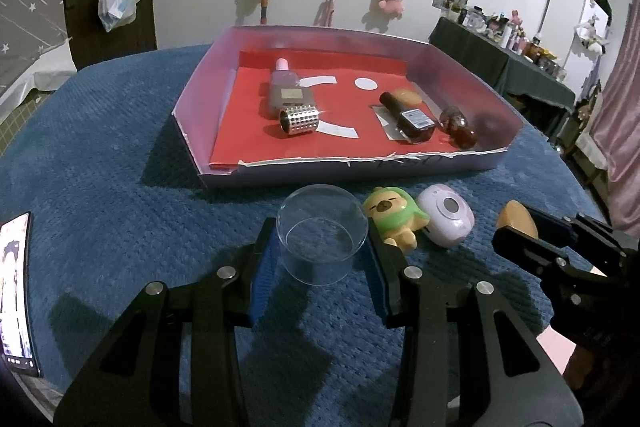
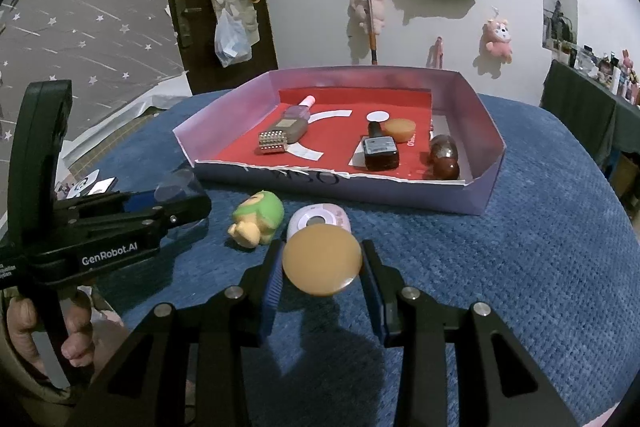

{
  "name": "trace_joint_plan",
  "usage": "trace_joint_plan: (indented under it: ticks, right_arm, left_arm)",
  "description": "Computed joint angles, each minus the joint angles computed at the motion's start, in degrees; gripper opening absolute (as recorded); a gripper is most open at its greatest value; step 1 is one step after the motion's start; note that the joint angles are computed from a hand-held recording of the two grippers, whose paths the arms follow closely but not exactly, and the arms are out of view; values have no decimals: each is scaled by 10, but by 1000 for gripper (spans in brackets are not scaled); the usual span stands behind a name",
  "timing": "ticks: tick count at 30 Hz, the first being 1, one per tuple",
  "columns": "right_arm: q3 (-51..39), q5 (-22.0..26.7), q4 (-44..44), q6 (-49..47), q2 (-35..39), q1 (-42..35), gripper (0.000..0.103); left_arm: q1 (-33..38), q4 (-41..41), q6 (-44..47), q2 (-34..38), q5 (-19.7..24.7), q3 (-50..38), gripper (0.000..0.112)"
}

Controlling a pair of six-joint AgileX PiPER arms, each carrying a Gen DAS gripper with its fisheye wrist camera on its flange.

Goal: Organize rigid objects
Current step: 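Grasp the clear plastic cup with the left tool while the right tool grasps the tan sponge, then carry the cup and sponge with both tools into the box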

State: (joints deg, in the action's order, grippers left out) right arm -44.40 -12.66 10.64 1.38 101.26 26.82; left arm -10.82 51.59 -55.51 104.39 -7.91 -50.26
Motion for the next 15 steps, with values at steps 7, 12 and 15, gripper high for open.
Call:
trace_joint_plan:
  ticks: [7,12,15]
  right_arm:
    - [2,-1,-2,4,-2,2,40]
    - [-2,7,-66,66,-8,-3,40]
    - [-8,13,-119,117,-8,-8,40]
  left_arm:
    - [-2,8,-6,-7,-5,5,38]
    - [-1,35,-33,-15,-6,4,38]
    - [-2,53,-51,-19,-7,1,38]
